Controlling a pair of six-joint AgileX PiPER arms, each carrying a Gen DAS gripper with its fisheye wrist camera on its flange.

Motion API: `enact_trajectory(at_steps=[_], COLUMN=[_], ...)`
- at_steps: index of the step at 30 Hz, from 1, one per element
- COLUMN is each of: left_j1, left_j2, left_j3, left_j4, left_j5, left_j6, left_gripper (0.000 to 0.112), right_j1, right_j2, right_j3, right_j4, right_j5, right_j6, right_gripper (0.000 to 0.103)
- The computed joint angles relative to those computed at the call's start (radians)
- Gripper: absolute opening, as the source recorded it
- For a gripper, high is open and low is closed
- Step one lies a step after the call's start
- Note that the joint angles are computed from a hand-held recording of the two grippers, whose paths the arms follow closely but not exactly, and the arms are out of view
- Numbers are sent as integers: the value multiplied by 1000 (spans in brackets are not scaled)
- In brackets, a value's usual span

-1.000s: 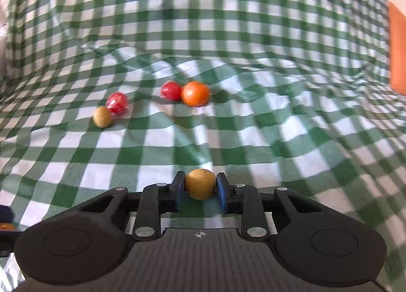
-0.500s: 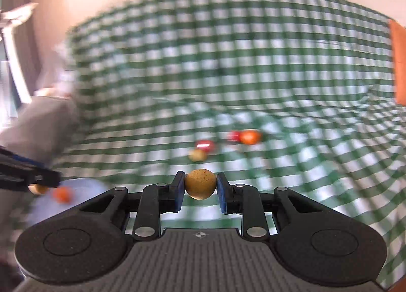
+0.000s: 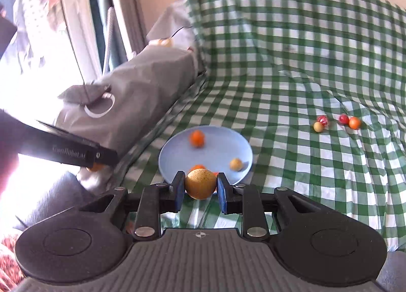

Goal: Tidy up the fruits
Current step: 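Carry both small yellow fruits over the blue plate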

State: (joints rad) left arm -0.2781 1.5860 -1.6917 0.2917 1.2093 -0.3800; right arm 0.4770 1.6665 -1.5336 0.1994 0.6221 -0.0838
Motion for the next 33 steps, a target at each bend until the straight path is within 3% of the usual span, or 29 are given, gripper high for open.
enact_trajectory(at_steps=[8,18,33], left_j1=[33,48,101], left_j2=[-34,10,263], left_j3=[44,13,-242], left_j4=[-34,-55,-79], left_j5=[-48,-49,-21], left_j6=[-1,14,38], left_gripper=[27,27,27], right_j1=[59,56,17], right_j2=[-8,28,223], right_j3=[-8,-46,-229], right_j4=[-134,-146,-139], right_j5=[18,50,94], right_j6=[80,87,76], right_gripper=[28,28,28])
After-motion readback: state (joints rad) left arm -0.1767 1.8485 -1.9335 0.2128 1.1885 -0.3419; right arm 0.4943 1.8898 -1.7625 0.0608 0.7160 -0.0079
